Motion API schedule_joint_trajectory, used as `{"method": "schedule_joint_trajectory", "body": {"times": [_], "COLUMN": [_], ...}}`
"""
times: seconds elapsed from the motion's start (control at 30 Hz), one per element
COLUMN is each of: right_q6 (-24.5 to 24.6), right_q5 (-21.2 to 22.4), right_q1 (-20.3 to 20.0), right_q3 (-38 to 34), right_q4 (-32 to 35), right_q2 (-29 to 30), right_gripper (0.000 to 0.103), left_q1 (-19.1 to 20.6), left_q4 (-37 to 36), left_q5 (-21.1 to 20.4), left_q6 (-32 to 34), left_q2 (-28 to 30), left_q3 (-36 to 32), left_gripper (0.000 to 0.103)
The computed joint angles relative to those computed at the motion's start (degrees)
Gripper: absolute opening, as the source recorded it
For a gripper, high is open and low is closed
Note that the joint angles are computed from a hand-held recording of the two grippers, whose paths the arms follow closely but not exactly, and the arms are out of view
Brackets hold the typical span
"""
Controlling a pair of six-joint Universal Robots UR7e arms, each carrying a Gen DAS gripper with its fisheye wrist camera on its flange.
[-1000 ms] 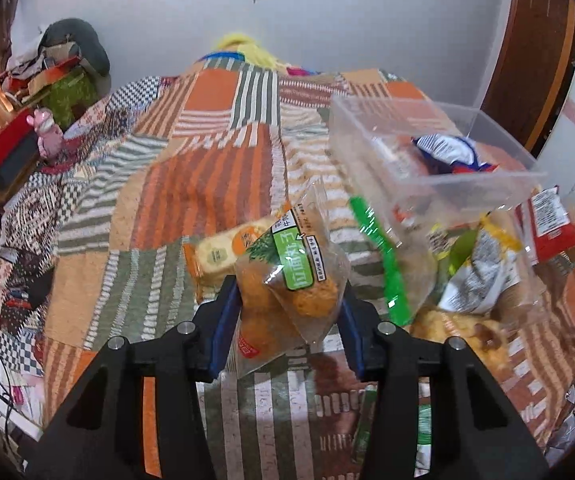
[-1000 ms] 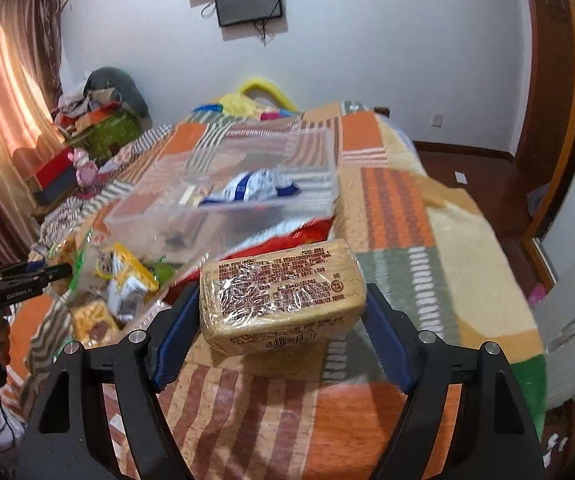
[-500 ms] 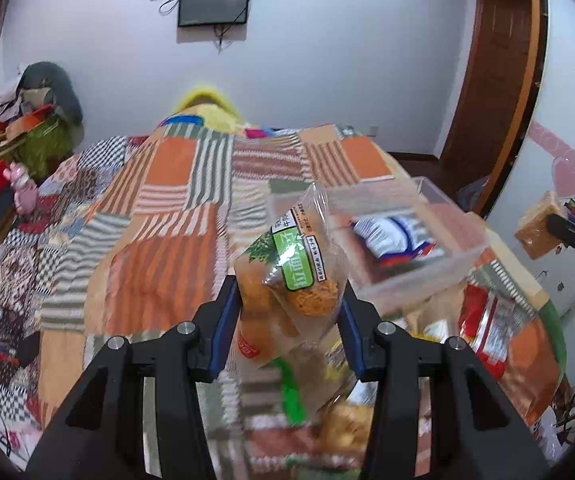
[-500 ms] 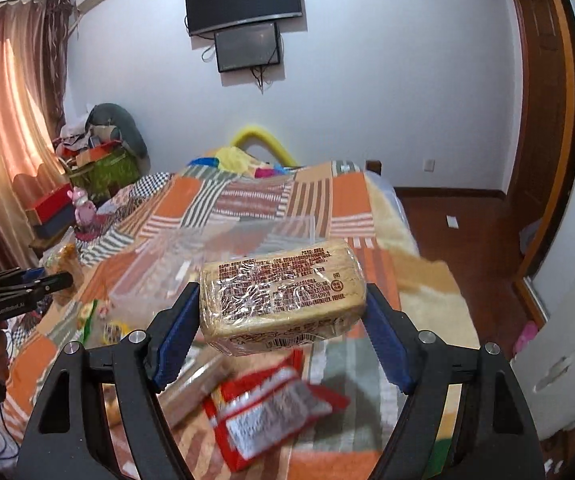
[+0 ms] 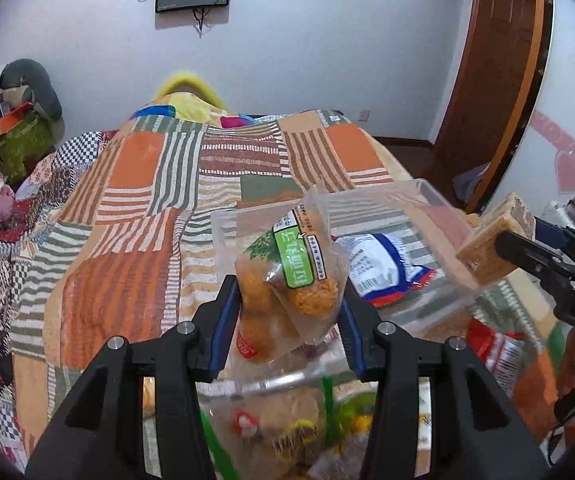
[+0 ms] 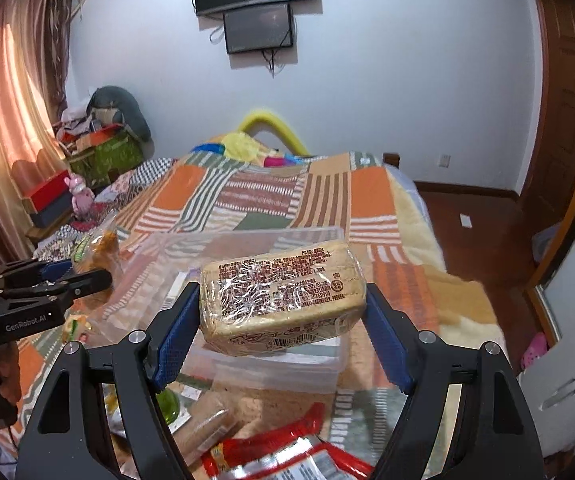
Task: Organize snacks
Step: 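Carry both held snacks into the clear plastic box and release them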
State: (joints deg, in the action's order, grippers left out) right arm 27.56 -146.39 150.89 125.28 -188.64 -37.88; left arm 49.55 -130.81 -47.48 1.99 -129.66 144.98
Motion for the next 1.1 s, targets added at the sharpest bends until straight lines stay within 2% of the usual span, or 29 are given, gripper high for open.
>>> {"method": "schedule_joint_trajectory", "body": {"times": [0.07,0.3,0.5,0.6,0.83,1.0,1.1], "right_q6": [0.52,1.96,4.40,4.48,4.35,6.41,9.62], "right_q5": [0.75,2.55,4.44,3.69,-0.30,-0.45,-1.17], "right_q1": [-0.99,-3.02,-3.66,-2.84,1.16,3.30,4.46], "right_q3": [-0.02,-0.86,-0.41,-0.24,-0.91,0.51,1.32], "right_q4": [-0.02,2.65,7.41,7.77,12.45,14.32,17.37], "right_q2": [0.18,1.21,0.15,-0.61,-2.79,-4.57,-5.27], "right_gripper": [0.076,0.076,0.079,0.080,0.084,0.087,0.087], "left_q1": [-0.87,-1.36,0.40,-1.04,-6.38,-9.05,-11.71], "left_q4": [-2.53,-5.64,-4.04,-1.81,10.14,24.07,34.65], "left_q5": [2.86,3.61,-1.31,-0.67,1.98,2.91,3.96], "left_q6": [1.41,3.97,3.42,2.14,-3.30,-9.00,-14.11], "left_q2": [1.68,3.72,4.23,2.82,-5.40,-12.86,-18.23], "left_q3": [1.19,2.06,0.89,1.01,-0.11,-2.57,-4.14], "left_gripper": [0.046,0.047,0.054,0.057,0.062,0.064,0.065]}}
